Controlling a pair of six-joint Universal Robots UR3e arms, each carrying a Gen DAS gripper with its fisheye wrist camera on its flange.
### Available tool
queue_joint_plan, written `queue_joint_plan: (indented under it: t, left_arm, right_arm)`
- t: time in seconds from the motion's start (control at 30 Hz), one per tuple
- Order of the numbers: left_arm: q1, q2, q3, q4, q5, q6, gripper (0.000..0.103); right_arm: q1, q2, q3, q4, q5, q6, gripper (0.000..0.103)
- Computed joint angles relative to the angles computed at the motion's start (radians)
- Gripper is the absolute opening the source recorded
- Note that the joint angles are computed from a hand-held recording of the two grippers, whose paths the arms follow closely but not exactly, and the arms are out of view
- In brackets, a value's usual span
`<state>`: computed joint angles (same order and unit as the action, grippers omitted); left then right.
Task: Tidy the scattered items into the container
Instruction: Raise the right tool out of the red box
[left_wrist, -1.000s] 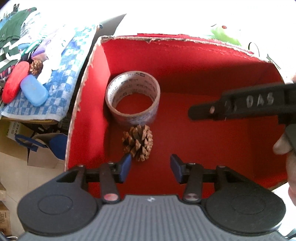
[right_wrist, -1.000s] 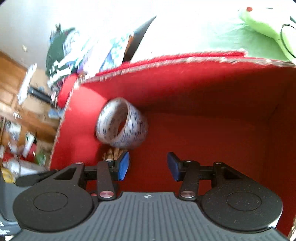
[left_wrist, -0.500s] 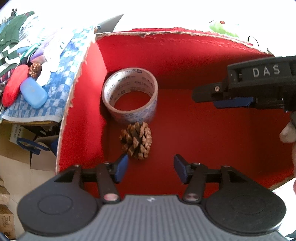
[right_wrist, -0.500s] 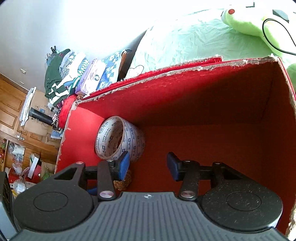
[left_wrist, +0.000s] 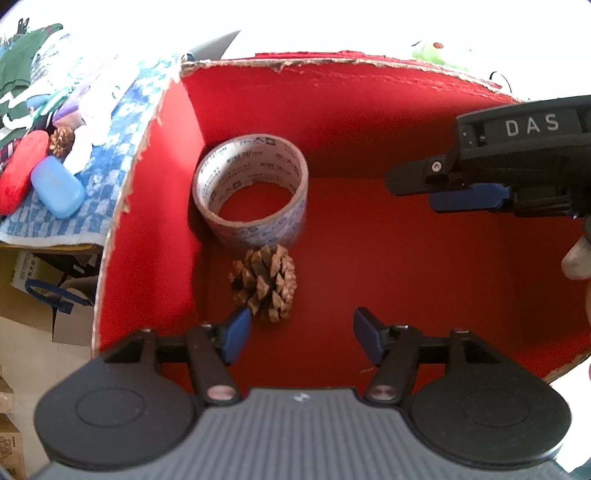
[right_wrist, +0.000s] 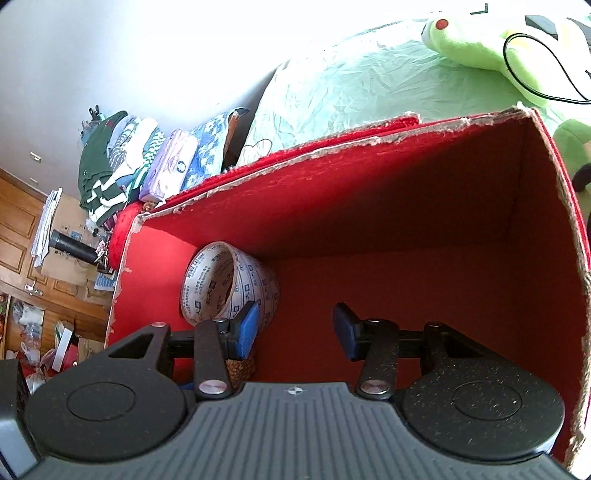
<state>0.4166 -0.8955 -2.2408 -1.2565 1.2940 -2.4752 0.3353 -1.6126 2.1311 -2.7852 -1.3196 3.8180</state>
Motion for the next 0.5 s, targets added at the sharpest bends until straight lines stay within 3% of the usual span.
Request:
queue_joint_plan:
  t: [0.5]
  left_arm:
    - [0.031, 0.034, -0.009, -0.023, -0.033, 0.025, 0.068]
  right_arm:
    - [0.007, 0.005, -0.022, 0.040, -0.027, 0.025, 0.049]
